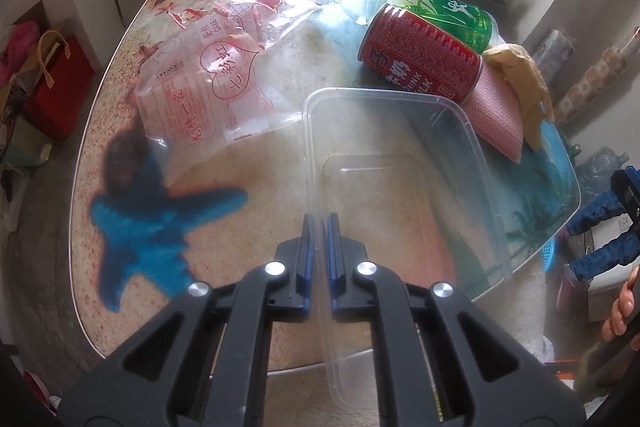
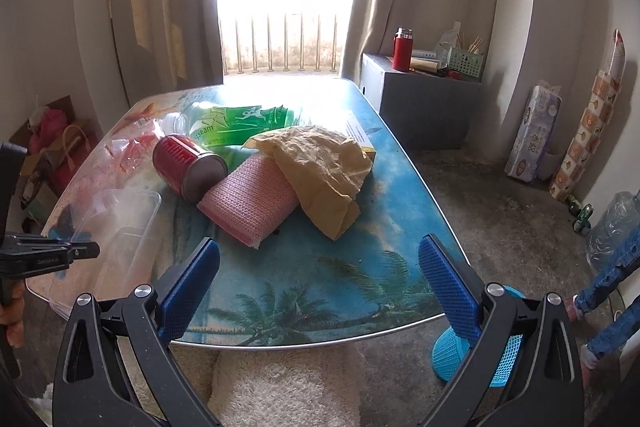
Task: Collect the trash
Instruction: 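Grasp the tan crumpled paper with the right tool while the left tool holds the container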
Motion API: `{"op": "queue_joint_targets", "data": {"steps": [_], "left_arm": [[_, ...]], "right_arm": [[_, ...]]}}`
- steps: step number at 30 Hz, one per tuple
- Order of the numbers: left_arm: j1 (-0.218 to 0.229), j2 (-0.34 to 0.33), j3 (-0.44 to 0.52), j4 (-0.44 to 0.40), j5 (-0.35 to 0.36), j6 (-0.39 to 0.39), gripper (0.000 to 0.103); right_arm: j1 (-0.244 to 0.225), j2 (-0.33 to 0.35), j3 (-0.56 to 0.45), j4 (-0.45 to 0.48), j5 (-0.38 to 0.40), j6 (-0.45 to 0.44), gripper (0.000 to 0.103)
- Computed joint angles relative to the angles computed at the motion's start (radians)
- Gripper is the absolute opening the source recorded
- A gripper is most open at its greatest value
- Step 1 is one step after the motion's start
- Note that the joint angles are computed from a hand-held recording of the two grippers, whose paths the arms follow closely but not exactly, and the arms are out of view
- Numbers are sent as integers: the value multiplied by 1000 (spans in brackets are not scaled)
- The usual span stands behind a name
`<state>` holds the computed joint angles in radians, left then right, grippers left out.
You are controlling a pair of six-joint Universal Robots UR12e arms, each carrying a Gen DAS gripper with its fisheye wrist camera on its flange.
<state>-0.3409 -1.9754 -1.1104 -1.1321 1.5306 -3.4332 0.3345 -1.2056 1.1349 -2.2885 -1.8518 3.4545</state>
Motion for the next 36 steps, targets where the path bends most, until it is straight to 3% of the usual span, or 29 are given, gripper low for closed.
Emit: {"op": "queue_joint_targets", "data": {"steps": [3, 7, 10, 13, 18, 22, 27, 36], "left_arm": [[-1, 10, -22, 29, 6, -7, 5], [3, 20, -42, 49, -3, -10, 5], [7, 22, -47, 52, -14, -9, 5], [15, 26, -55, 47, -31, -18, 5], [22, 33, -71, 56, -51, -25, 5], [26, 36, -78, 59, -65, -24, 5], [28, 36, -81, 60, -68, -12, 5], [20, 39, -82, 58, -44, -5, 5]], "right_arm": [[-45, 27, -68, 65, 140, 117, 97], [-102, 83, -145, 78, 335, 290, 97], [-125, 141, -219, 122, 418, 384, 97], [-136, 204, -310, 198, 456, 435, 97], [-122, 286, -437, 381, 373, 460, 97], [-121, 296, -437, 406, 366, 465, 96], [-132, 259, -354, 356, 393, 474, 81], [-128, 223, -305, 337, 345, 386, 38]]}}
